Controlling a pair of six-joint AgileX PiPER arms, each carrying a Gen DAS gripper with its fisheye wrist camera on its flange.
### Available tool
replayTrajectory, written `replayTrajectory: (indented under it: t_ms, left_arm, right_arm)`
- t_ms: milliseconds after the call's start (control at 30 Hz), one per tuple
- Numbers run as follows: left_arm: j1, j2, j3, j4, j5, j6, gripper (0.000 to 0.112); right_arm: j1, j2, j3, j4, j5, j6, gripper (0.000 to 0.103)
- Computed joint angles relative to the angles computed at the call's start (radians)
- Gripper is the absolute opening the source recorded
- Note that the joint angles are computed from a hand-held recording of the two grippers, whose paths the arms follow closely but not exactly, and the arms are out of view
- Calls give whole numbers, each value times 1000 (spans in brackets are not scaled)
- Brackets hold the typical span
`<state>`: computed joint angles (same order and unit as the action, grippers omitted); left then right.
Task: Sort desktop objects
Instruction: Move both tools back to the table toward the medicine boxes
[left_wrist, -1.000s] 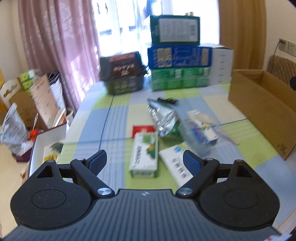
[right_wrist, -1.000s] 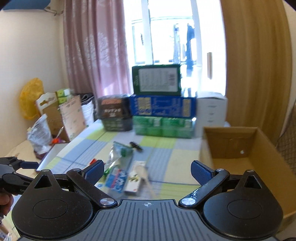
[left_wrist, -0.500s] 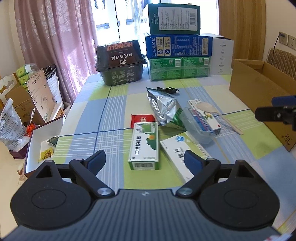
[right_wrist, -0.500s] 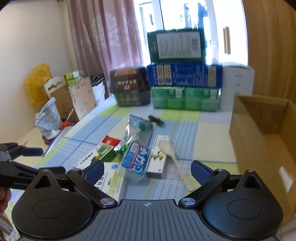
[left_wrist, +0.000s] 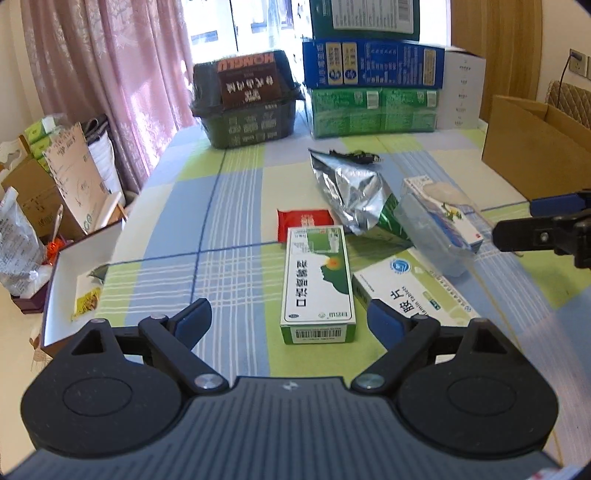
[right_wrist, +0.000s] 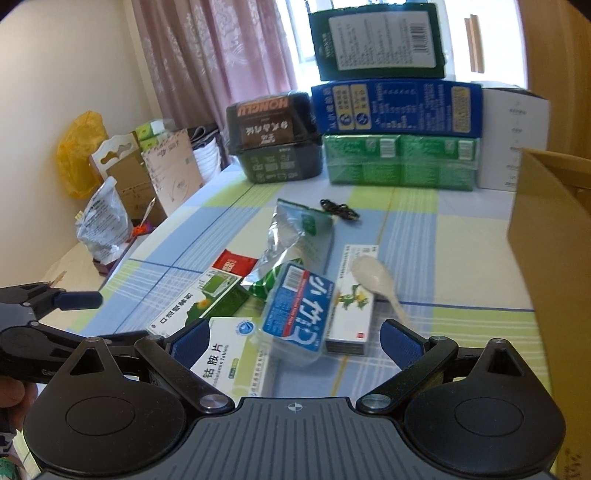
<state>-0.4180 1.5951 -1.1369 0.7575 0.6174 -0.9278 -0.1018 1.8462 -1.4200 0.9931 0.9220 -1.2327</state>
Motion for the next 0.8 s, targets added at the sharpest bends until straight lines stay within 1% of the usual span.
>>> replayTrajectory:
  t_ms: [100,300,467,567,700,800]
  left_arm:
    - [-2,18,-10,11,1,25,89]
    - [18,41,-14,16,-36,34,88]
    - [25,62,-29,9,-54,38,88]
    - [36,80,-41,-7,-67,37,86]
    - [42,107,-58,-34,-77,63,81]
    - [45,123,-66,-39,-81,65,81]
  right_arm:
    - [17,36,-41,-9,16,58,92]
    - [40,83,-89,-41,20,140,83]
    - [52,125,-132,-73,34,225,78]
    - [62,141,-150,-95,26,262,76]
    - [72,163,-170,-118,22,295,73]
    - [81,171,-176,-130,19,310,70]
